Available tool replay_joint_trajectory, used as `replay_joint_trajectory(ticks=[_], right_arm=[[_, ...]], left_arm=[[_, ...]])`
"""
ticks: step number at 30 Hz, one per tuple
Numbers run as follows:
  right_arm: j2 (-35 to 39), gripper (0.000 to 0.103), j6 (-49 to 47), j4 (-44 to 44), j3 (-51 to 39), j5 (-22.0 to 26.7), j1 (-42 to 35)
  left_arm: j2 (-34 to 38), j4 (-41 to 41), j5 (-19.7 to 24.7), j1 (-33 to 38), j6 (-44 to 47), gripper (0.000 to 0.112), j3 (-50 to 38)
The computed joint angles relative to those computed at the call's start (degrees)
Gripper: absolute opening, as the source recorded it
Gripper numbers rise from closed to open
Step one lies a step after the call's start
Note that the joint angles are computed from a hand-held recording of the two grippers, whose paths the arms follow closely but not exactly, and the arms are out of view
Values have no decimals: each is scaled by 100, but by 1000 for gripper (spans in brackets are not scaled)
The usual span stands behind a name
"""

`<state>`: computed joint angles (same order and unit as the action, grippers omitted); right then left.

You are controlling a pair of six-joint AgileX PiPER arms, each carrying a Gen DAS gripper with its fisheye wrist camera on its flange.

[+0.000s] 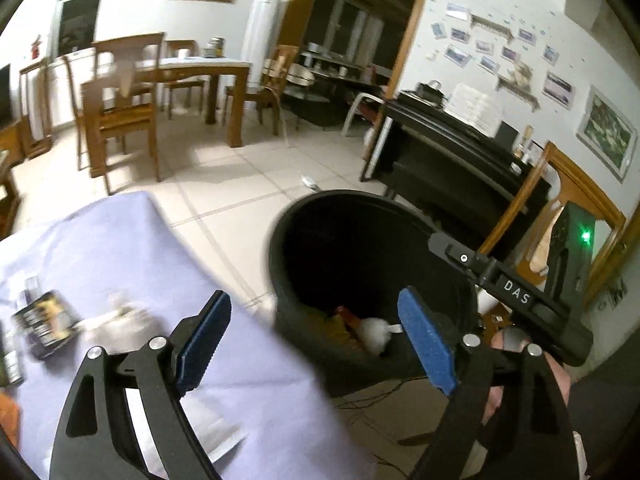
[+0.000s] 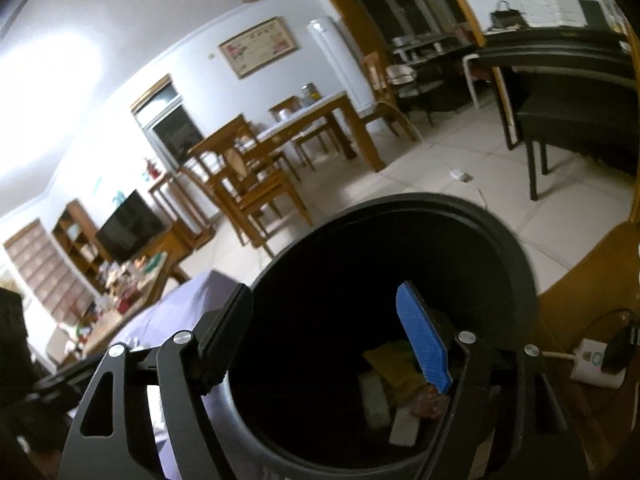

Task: Collect trash
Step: 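Carry envelope and fluffy ball over the bin and open both tools, then grasp the orange snack packet with left tool while right tool grasps silver foil pouch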

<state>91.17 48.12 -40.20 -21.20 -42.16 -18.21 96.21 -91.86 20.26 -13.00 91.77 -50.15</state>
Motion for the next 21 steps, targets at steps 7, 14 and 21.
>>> replay_joint_trajectory(ticks=[7, 14, 21], right_arm=[[-191, 74, -324, 606, -319, 972, 1771], [141, 89, 205, -62, -964, 1704, 3557], [643, 97, 65, 233, -2213, 3535, 5275]], left_arm=[[-800, 349, 639, 1773, 303, 86, 798], [-654, 1680, 474, 3477, 310, 90, 729], [43, 2286, -71, 3755, 816, 96, 494]])
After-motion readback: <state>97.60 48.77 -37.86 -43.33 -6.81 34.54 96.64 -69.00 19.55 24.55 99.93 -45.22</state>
